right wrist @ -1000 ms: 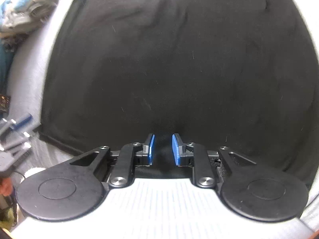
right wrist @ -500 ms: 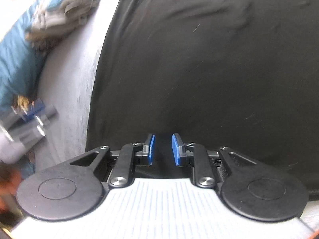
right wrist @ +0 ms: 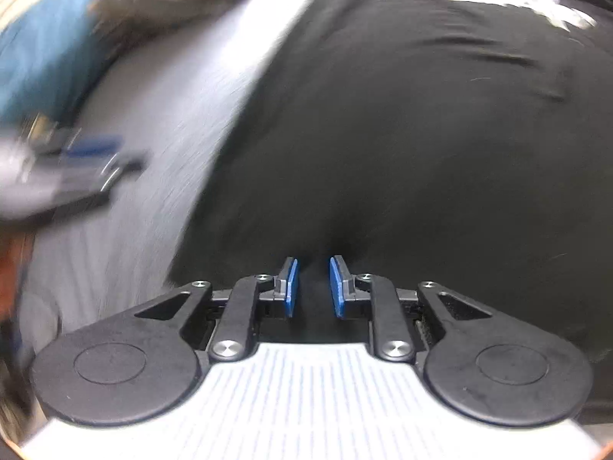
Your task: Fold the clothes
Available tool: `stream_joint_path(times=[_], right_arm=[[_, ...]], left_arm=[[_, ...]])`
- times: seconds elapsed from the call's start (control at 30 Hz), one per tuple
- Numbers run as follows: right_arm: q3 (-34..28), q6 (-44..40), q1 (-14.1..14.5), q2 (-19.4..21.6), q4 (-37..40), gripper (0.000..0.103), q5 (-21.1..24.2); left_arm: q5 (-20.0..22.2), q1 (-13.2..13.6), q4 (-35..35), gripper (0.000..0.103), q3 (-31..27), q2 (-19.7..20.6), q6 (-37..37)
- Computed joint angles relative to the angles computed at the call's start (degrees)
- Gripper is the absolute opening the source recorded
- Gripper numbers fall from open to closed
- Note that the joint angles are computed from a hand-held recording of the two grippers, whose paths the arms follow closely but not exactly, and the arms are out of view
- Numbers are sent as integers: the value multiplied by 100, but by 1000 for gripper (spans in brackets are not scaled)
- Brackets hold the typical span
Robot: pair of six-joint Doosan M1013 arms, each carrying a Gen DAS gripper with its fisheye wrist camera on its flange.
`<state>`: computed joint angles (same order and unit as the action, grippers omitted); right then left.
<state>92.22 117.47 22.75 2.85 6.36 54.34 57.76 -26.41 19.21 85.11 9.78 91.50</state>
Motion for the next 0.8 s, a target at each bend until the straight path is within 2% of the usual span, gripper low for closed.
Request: stream_joint_path(times=[0.1,0.13,0.23,0.3,0.33,0.43,0.5,0.53,0.6,0.7,0.8], right_arm=[[-26,-800,88,-19,350,16,-141],[-25,-803,49,-27,393,16,-223],[-110,-291,63,40,-276,16,-449],[-44,-294,26,21,-302,16,-467],[-90,-636,-29,129,-11,16,-465],[98,-1620,35,-5,958,16,-391],[177,-2209,-104,-121,1660,15,-437],[237,-2115,-222,-200,1728,15,-541],[333,-1364,-461,-366,1229,15,-824],[462,131,-876,-541,-94,15,-1133],[552,1015,-1325,-580,-1197,15,-1080]], left_arm=[[79,45,-60,39,-1,23,-4],[116,68,-88,39,-6,26,-27],[204,142,-204,38,-27,27,-135],[179,184,-317,38,-39,26,-174],[116,185,-348,38,-40,27,-178],[-149,153,-393,38,-31,34,-175],[-360,122,-570,38,-55,69,-92],[-468,106,-678,38,-70,91,-38],[-690,65,-931,38,-108,138,102],[-999,-53,-1426,38,-175,219,476],[-1181,-225,-1848,38,-267,327,935]])
